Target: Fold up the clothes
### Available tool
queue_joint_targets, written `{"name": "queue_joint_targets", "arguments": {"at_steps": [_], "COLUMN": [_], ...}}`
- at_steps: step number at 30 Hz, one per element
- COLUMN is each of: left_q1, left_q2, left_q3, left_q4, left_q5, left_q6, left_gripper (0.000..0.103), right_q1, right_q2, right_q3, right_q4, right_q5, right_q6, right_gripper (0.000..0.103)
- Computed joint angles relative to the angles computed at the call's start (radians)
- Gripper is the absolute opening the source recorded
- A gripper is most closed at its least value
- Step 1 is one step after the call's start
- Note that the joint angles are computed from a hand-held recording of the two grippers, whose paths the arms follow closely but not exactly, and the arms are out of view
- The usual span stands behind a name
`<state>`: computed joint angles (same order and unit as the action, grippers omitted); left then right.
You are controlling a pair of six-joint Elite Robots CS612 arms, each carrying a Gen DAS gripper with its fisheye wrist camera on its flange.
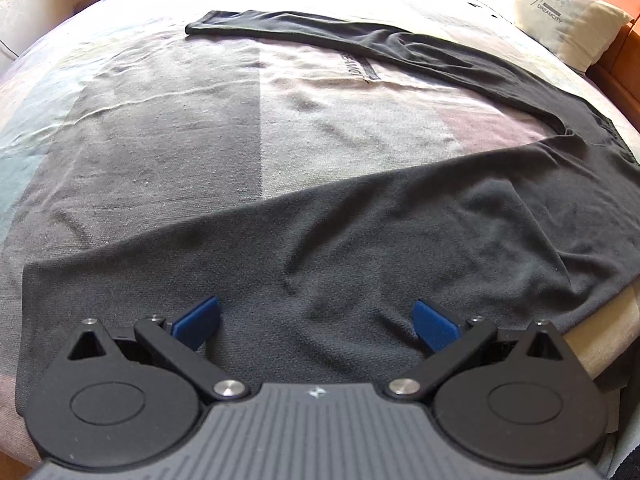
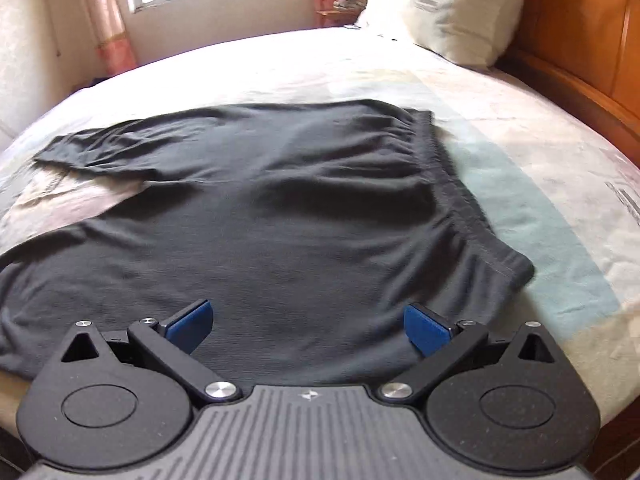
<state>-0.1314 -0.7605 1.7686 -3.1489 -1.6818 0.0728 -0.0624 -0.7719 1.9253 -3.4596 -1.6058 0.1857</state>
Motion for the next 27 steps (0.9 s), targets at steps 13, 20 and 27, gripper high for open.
{"name": "queue_joint_targets", "arguments": {"at_steps": [13, 20, 27], "left_q1": [-0.009, -0.015, -0.056], "left_q2": [0.000, -0.009, -0.053], "left_q3": [-0.006, -0.024, -0.026], "left_q4": [0.015, 0.086, 0.175], "left_q5": [0.032, 0.051, 0.116], "left_q6": [-0.030, -0.030, 0.007], "left_gripper": [0.102, 0.102, 0.102], "right_q1": [0.023, 0.017, 0.029], "right_q2": [0.031, 0.035, 0.033], "right_q3": [-0.076, -0.059, -0.061], "right_q4": [0.064, 0.033, 0.044], "right_q5": [-0.097, -0.100, -0.137], "right_q6": [-0.122, -0.085, -0.061], "right_gripper": [0.103, 0.103, 0.103]}}
